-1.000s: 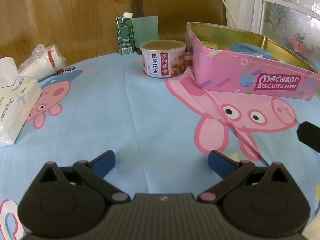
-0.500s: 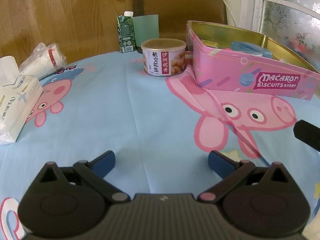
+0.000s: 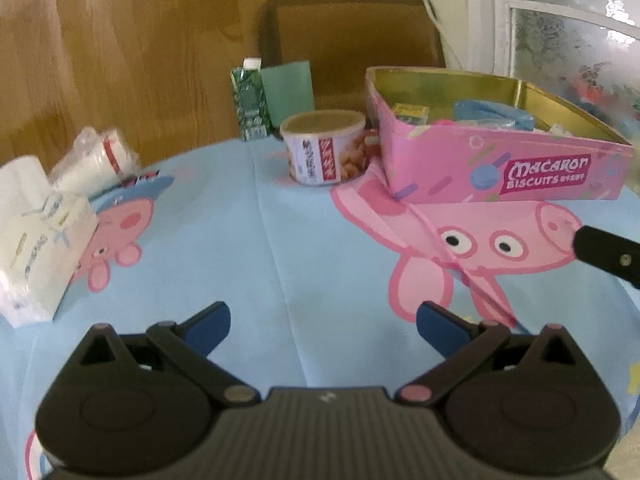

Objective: Organize soft objects

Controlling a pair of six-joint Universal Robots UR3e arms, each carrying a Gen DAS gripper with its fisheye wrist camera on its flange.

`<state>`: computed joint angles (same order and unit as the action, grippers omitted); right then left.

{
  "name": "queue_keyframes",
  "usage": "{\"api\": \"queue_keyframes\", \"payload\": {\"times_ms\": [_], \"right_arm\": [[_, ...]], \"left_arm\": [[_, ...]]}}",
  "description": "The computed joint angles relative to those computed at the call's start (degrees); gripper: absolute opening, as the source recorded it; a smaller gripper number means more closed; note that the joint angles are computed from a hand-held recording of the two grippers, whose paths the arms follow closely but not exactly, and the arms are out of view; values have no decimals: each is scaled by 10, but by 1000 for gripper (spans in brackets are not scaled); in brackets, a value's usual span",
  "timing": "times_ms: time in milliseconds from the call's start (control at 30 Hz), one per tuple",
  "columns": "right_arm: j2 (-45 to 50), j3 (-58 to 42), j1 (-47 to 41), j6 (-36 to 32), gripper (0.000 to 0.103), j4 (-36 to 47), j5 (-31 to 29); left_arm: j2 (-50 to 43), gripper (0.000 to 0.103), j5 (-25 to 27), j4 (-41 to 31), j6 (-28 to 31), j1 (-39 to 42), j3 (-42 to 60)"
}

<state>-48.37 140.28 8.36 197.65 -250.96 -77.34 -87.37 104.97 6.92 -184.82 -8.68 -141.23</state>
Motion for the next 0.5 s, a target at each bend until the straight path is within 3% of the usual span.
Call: {"api": "queue_keyframes", "payload": {"times_ms": [300, 500], "right_arm": [[-23, -5, 17, -7, 92, 55, -30], [-39, 17, 30, -5, 92, 47, -60]], "left_arm": [[-6, 103, -28, 62, 11, 5, -10], [2, 103, -44, 70, 12, 7, -15]]}}
